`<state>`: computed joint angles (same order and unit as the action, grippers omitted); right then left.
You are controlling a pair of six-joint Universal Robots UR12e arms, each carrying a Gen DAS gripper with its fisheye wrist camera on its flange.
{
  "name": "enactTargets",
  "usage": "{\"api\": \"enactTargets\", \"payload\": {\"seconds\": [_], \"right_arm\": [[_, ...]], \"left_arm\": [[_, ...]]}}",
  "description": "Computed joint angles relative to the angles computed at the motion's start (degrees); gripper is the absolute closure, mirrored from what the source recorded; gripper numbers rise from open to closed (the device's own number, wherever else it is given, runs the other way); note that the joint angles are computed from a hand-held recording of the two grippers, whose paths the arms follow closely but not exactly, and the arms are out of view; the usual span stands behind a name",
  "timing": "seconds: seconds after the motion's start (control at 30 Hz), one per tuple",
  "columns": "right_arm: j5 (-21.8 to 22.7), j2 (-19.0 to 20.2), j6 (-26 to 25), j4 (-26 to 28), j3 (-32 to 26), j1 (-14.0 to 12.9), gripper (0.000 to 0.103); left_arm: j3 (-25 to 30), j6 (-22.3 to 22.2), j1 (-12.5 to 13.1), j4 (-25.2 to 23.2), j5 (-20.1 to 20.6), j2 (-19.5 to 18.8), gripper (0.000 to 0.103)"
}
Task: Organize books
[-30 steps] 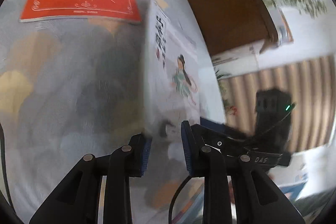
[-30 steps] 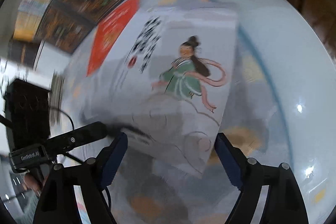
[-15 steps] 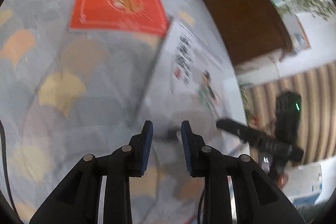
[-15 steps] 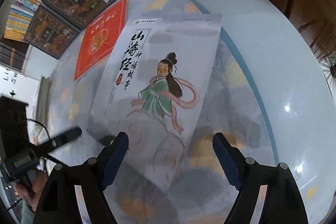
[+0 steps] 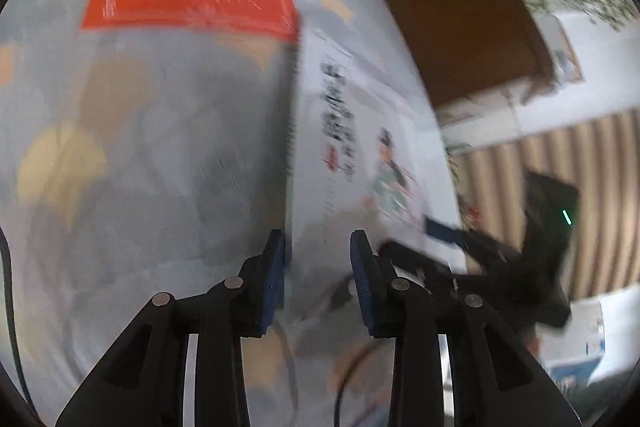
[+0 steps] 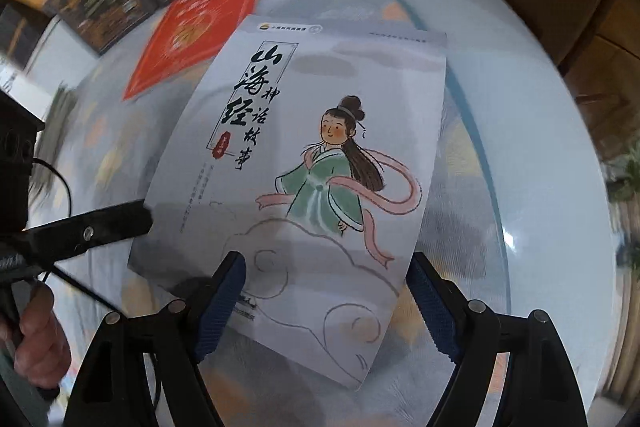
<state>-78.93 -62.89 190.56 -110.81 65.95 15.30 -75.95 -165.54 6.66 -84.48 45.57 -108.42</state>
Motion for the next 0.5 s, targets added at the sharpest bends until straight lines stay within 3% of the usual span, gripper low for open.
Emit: {"api": "enactTargets", "payload": {"seconds": [0.13, 0.23, 0.37, 0.47, 0.5], "right_arm": [[4.31, -0.83, -3.44, 0.53, 1.03, 0.18, 0.023], [6.11, -0.51, -5.18, 0.17, 0.71, 1.32, 0.023], [10.45, 0.32, -2.98, 0.20, 0.47, 1.33, 0.023], [11.00, -0.28, 0.27, -1.37, 1.72, 1.03, 0.031], [10.39, -0.74, 1.84, -1.83, 2.45, 0.90, 0.039]], "left_arm": [[-5.00, 1.87, 0.78, -2.30, -0.76, 4.00, 0.074], [-8.00, 0.15, 2.11, -0.47, -0.02, 6.60, 0.074], [-11.82, -5.97, 4.16, 4.08, 0.03, 8.92, 0.075], [-13.41, -9.62, 4.55, 7.62, -0.32, 9.20, 0.085], [-13.96, -9.98, 4.81, 8.08, -0.13, 9.50, 0.092]]}}
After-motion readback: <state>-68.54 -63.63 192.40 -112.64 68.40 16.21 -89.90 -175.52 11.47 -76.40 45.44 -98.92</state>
